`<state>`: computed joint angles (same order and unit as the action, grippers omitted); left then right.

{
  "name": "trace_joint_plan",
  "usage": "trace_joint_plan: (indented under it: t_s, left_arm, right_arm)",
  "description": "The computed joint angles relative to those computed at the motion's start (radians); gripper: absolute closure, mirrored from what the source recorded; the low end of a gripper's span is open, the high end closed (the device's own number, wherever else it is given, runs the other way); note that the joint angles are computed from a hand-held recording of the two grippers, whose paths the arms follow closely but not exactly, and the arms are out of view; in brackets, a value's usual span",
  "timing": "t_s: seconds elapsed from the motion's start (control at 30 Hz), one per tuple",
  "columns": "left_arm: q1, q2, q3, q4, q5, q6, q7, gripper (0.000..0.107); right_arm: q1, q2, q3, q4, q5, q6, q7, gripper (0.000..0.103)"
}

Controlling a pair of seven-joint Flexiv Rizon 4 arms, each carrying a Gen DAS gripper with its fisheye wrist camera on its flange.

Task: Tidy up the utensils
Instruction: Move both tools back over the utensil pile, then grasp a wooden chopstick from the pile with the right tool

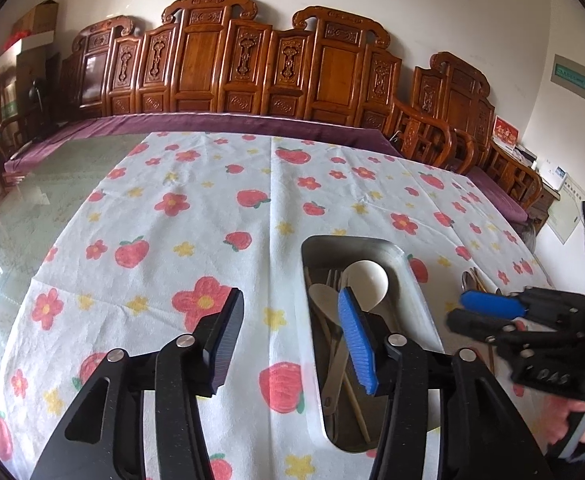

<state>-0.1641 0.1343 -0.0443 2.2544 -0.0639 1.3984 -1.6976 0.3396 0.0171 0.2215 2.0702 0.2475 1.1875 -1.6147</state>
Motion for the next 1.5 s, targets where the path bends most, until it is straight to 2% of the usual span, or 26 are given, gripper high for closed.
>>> trace_joint_plan:
  t_s: [0.23, 0.57, 0.83, 1.13, 1.4, 1.5]
  left_arm:
    - [0.008, 0.016, -0.039, -0.037, 0.081, -0.033, -0.062, 0.037]
    - [-0.037, 0.031, -0.09, -0.099, 0.161, -0.146, -0.135, 0.036]
    - [-0.08, -0.015, -0.13, -0.197, 0.258, -0.223, -0.195, 0.036]
    - [-0.147, -0.086, -0.13, -0.274, 0.313, -0.257, -0.231, 0.036]
    - [-0.2, -0.148, -0.117, -0.323, 0.336, -0.282, -0.238, 0.036]
    - [-0.214, -0.162, -0.111, -0.332, 0.336, -0.286, -0.246, 0.036]
  right_arm:
    - [-0.038, 0.12, -0.033, 0.104, -0.029, 0.026, -0.025, 0.063]
    - [-0.108, 0.212, -0.132, 0.202, -0.037, 0.051, -0.054, 0.063]
    - [-0.146, 0.192, -0.192, 0.211, 0.017, 0.095, -0.099, 0.063]
    - [-0.185, 0.102, -0.208, 0.201, 0.11, 0.157, -0.173, 0.063]
    - [-0.205, 0.063, -0.191, 0.16, 0.234, 0.098, -0.303, 0.064]
    - [-0.21, 0.048, -0.182, 0.135, 0.272, 0.049, -0.338, 0.072]
